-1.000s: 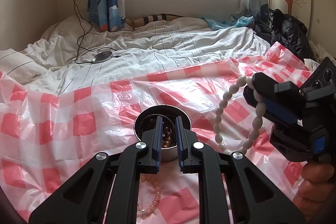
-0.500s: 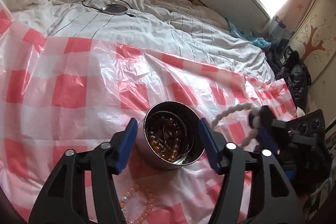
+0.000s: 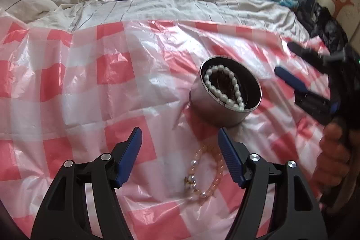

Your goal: Organize jewelry

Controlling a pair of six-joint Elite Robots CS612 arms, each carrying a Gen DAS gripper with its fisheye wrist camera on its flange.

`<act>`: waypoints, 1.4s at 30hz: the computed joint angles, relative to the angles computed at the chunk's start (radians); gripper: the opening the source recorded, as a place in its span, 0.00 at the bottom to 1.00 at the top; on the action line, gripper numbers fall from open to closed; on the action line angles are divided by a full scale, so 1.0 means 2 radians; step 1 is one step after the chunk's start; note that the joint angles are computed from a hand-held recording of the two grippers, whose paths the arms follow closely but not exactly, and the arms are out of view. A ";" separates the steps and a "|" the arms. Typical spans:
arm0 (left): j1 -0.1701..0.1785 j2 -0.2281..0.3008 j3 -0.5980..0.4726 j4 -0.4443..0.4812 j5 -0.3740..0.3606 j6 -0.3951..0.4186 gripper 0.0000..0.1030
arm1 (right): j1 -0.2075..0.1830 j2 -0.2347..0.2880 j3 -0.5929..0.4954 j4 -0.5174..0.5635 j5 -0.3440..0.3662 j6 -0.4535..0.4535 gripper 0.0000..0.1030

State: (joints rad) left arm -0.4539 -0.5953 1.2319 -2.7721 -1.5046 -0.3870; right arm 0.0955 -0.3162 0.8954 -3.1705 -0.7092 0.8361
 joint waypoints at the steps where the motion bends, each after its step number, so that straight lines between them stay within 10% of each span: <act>1: -0.002 0.001 0.001 0.009 0.004 0.006 0.64 | 0.000 -0.002 0.002 0.001 0.001 -0.002 0.48; 3: -0.004 0.006 -0.003 0.026 -0.005 0.020 0.63 | 0.001 -0.004 0.003 0.005 0.005 -0.012 0.48; 6: -0.008 0.005 -0.002 0.036 -0.012 0.050 0.07 | 0.004 -0.009 0.008 0.017 0.002 -0.031 0.50; 12: 0.002 -0.006 0.012 -0.113 -0.038 0.010 0.07 | 0.000 -0.007 0.009 -0.016 0.000 0.006 0.50; 17: 0.008 0.035 -0.057 -0.128 -0.093 -0.037 0.07 | -0.002 -0.003 0.006 -0.028 0.003 0.025 0.50; 23: -0.001 0.043 -0.071 -0.050 -0.029 -0.080 0.46 | -0.002 -0.006 0.007 -0.012 0.003 0.014 0.52; 27: -0.022 0.012 -0.019 -0.080 0.108 -0.031 0.72 | 0.000 -0.017 0.021 0.005 -0.008 -0.011 0.55; 31: -0.042 -0.010 0.031 -0.117 0.226 0.018 0.86 | 0.025 -0.085 0.091 0.127 -0.159 -0.198 0.66; 35: -0.051 -0.021 0.059 -0.141 0.282 0.043 0.93 | 0.061 -0.127 0.151 0.111 -0.324 -0.335 0.84; 42: -0.059 -0.052 0.105 -0.159 0.269 0.048 0.93 | 0.079 -0.157 0.229 0.057 -0.385 -0.366 0.86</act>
State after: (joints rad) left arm -0.5725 -0.6992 1.4415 -3.0908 -0.9663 -0.2902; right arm 0.2537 -0.6298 1.3529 -3.0565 -1.4798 0.1046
